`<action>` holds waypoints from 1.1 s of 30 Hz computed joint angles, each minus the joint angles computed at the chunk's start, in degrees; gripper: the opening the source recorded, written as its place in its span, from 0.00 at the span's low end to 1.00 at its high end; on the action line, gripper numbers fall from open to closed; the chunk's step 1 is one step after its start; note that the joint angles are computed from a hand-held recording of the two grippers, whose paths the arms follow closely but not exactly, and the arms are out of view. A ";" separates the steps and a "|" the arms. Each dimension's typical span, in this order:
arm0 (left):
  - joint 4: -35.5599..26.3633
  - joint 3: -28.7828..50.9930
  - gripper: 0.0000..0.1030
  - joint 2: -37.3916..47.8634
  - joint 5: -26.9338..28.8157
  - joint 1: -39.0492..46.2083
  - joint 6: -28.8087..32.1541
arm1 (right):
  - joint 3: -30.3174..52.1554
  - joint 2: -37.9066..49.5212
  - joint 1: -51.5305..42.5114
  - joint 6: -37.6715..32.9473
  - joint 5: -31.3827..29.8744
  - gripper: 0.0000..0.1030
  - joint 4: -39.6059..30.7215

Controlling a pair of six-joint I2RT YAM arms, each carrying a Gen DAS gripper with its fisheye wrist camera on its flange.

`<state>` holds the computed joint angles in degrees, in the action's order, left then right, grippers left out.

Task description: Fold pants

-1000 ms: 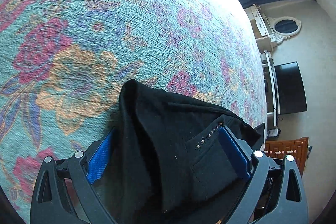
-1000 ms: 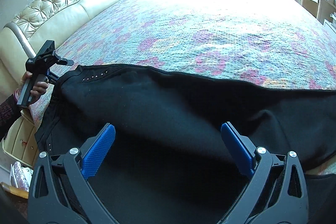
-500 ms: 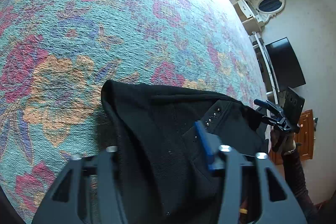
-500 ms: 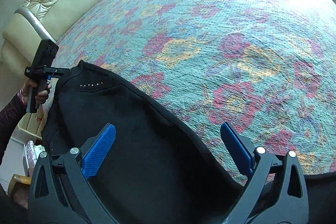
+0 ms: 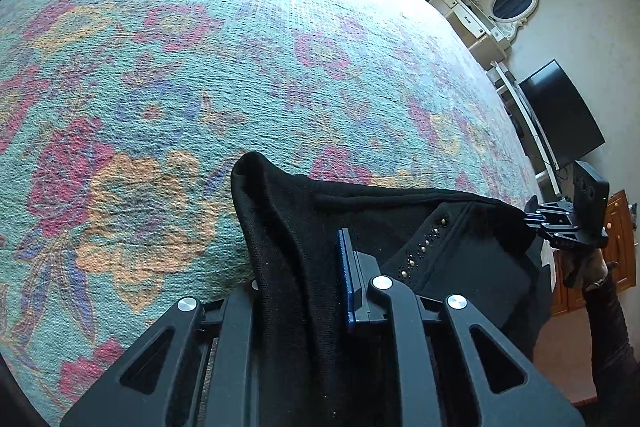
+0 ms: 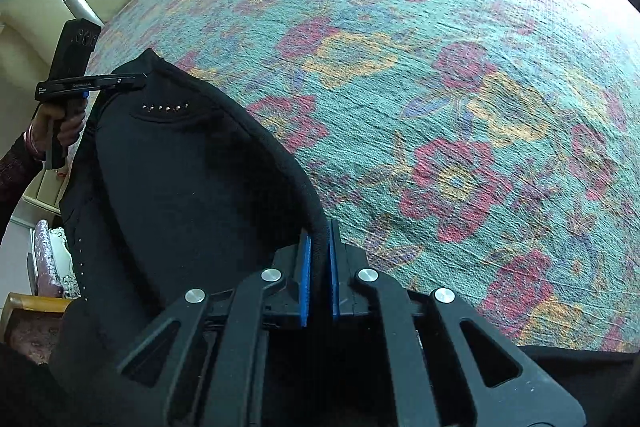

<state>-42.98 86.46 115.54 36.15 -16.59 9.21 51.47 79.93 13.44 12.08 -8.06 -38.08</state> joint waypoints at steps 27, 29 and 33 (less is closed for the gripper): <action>-4.81 -37.22 0.68 -23.28 25.73 28.22 17.52 | -11.93 -12.63 70.70 62.10 42.01 0.15 -15.92; -9.16 -38.23 0.68 -20.58 25.54 33.34 19.63 | -13.16 -11.30 73.35 65.85 39.17 0.16 -13.69; -15.69 -39.79 0.68 -21.39 25.92 40.73 20.05 | -12.66 -10.79 78.23 74.36 38.55 0.35 -13.74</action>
